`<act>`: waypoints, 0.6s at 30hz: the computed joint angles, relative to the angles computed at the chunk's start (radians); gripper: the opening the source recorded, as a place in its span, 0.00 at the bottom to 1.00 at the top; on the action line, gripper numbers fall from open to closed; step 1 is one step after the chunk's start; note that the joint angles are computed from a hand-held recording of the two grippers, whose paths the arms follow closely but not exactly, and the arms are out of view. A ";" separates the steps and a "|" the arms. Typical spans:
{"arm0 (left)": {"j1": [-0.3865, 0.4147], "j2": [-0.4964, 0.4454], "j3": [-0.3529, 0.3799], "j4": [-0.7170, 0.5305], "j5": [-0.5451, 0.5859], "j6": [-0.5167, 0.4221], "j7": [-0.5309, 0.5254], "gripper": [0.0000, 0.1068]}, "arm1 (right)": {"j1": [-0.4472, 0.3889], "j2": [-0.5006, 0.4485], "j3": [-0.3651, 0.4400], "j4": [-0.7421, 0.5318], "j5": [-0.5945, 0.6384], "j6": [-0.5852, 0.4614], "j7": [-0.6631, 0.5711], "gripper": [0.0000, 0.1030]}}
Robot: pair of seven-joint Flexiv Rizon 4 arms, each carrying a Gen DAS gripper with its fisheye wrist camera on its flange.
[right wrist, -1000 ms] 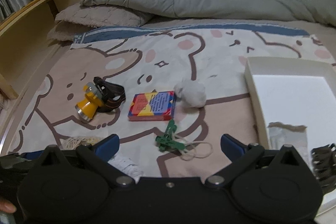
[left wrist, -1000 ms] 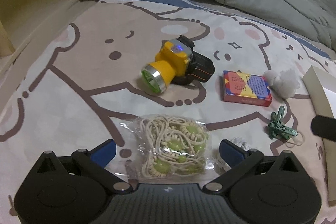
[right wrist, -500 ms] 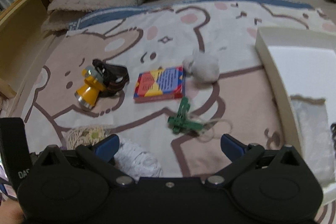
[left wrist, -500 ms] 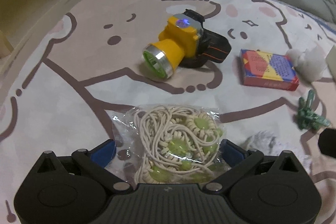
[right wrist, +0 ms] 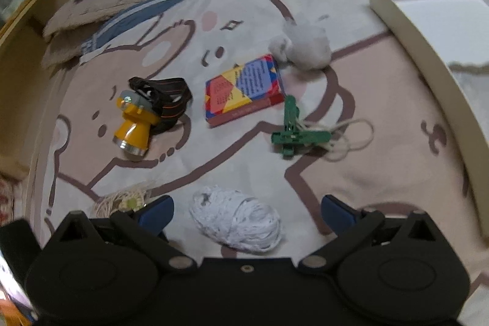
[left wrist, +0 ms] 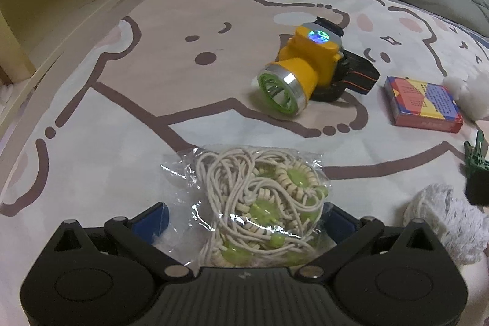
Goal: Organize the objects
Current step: 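Grasp the white mesh ball with the right gripper while the left gripper grasps the beaded cord bag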
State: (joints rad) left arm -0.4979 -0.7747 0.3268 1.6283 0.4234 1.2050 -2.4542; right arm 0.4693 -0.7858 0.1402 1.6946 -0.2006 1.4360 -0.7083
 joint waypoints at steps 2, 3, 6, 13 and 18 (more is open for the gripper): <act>0.003 0.000 0.000 0.009 0.010 0.023 0.005 0.96 | 0.022 -0.005 -0.018 -0.013 0.012 -0.027 0.046 1.00; 0.003 -0.001 0.001 0.012 0.013 0.032 0.008 0.96 | 0.031 -0.007 -0.025 -0.019 0.015 -0.039 0.067 1.00; 0.004 -0.002 0.002 0.021 0.015 0.053 0.026 0.96 | 0.069 -0.021 -0.064 -0.032 0.004 -0.045 0.124 0.95; 0.015 -0.003 0.001 0.047 -0.011 0.105 0.083 0.96 | 0.104 -0.062 -0.097 -0.088 -0.054 -0.099 0.186 0.90; 0.016 -0.008 0.005 0.057 -0.047 0.128 0.120 0.96 | 0.111 -0.072 -0.098 -0.108 -0.094 -0.144 0.181 0.81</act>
State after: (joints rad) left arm -0.4820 -0.7823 0.3319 1.6858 0.3765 1.3327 -2.3344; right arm 0.5805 -0.8577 0.0426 1.5865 -0.2942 1.2921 -0.5274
